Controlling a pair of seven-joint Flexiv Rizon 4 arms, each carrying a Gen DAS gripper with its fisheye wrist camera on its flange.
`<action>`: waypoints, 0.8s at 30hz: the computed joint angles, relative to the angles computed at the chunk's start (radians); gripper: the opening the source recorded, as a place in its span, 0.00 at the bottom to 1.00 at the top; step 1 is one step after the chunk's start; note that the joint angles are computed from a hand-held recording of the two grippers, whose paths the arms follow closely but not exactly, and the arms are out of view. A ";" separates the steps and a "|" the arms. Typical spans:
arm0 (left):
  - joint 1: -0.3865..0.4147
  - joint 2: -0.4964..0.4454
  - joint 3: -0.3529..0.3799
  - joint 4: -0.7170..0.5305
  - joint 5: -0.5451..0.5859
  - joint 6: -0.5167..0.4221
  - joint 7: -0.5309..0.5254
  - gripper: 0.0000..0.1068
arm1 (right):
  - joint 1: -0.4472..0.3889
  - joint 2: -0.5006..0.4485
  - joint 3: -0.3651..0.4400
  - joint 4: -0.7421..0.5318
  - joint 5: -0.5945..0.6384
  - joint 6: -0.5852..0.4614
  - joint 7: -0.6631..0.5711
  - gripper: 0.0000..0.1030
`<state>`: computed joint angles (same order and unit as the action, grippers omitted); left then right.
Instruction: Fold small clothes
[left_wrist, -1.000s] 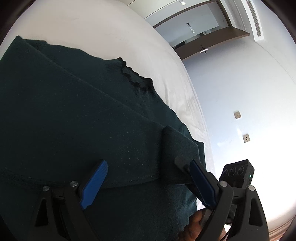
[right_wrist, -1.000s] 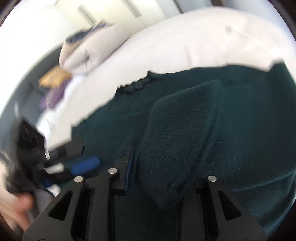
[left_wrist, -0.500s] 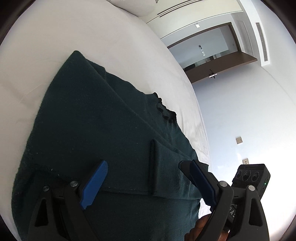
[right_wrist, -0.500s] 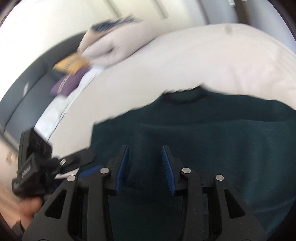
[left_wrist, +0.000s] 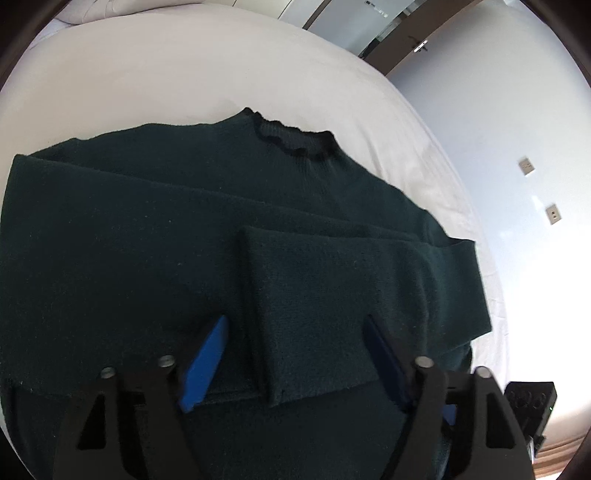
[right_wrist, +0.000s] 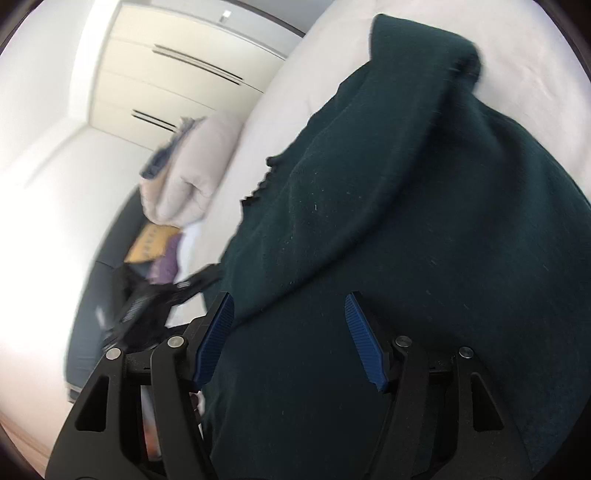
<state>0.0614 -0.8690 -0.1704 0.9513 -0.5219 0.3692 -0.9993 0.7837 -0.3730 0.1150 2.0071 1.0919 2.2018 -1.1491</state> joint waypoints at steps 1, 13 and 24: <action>-0.010 -0.007 0.010 -0.018 0.014 0.001 -0.014 0.46 | -0.030 -0.021 0.049 0.033 -0.077 0.068 0.069 0.60; 0.037 0.017 -0.017 0.013 -0.042 0.081 0.014 0.06 | -0.042 -0.078 0.064 0.116 -0.240 0.198 0.205 0.59; 0.071 -0.071 0.011 -0.094 -0.017 0.066 -0.043 0.06 | -0.044 -0.101 0.053 0.143 -0.275 0.231 0.245 0.59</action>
